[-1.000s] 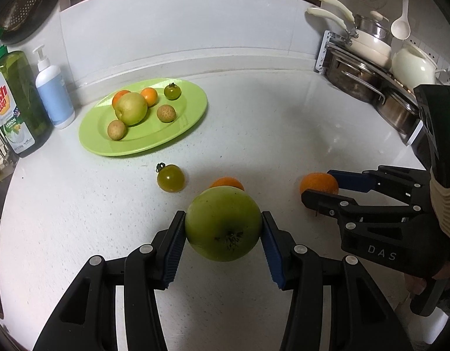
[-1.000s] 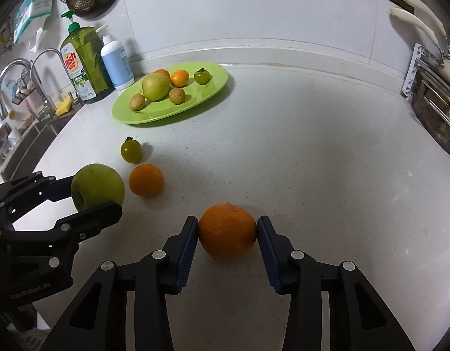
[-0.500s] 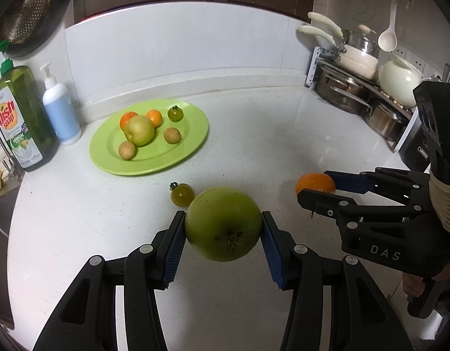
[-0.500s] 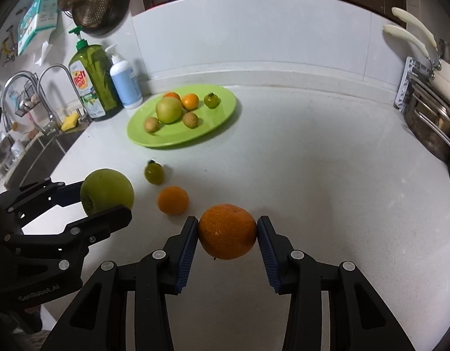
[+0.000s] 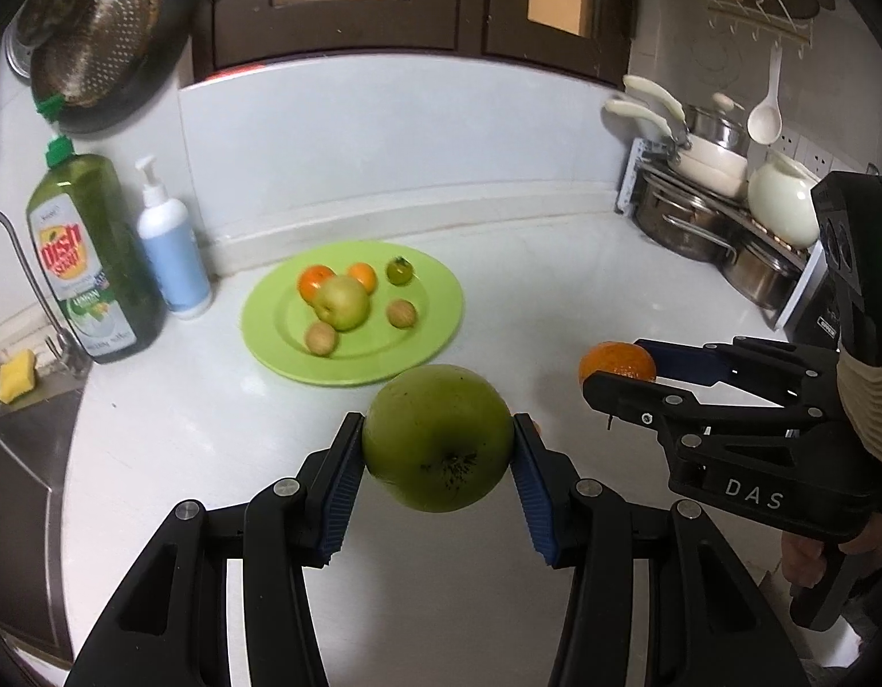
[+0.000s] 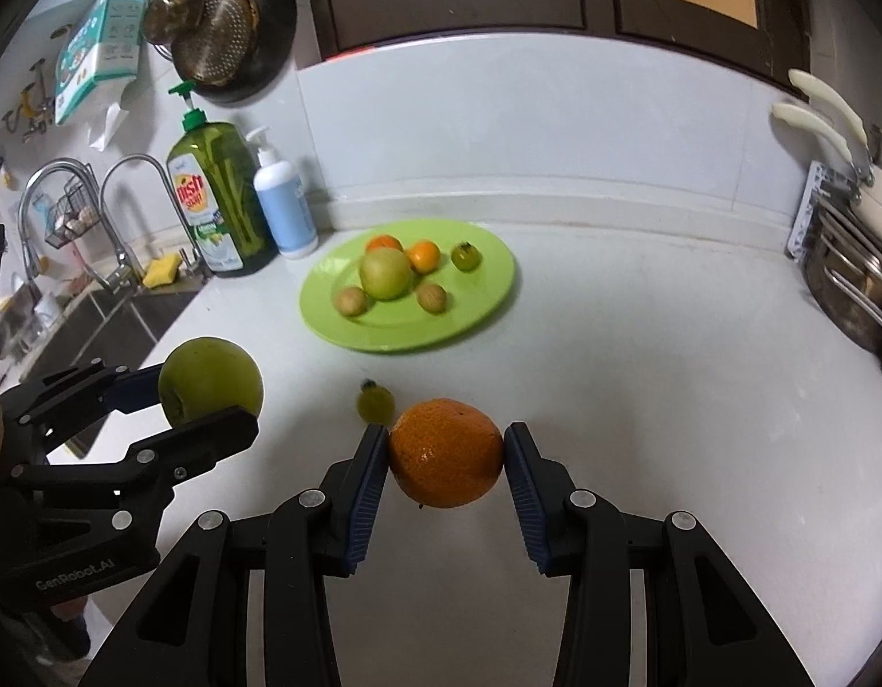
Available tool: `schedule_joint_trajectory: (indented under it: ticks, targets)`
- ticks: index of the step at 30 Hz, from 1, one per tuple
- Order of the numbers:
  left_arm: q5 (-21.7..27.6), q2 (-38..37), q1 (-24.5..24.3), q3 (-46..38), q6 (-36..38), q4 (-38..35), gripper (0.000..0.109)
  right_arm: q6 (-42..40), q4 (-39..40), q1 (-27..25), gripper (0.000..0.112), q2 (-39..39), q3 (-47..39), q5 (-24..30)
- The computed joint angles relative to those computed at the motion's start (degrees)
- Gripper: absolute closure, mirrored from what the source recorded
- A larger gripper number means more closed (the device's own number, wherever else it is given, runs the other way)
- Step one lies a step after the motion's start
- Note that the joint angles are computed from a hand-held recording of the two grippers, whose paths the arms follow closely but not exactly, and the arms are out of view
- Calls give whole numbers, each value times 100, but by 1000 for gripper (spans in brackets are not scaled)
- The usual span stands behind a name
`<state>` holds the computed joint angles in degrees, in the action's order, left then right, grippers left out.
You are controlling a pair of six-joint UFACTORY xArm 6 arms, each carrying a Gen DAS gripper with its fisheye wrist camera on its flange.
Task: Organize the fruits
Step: 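Carry the green apple and orange over the green plate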
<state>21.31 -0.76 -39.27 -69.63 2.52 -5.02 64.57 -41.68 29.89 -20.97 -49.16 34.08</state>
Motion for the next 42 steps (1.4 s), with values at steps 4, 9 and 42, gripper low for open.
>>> schedule_joint_trajectory:
  ticks: [4, 9, 42]
  targets:
    - [26, 72, 169, -169, 251, -208, 59, 44, -173, 60, 70, 255, -316, -1]
    - [104, 272, 346, -480, 524, -399, 59, 51, -390, 40, 70, 622, -761, -53]
    - [2020, 3859, 1025, -5362, 651, -483, 59, -2439, 1426, -1084, 70, 3494, -3691, -353]
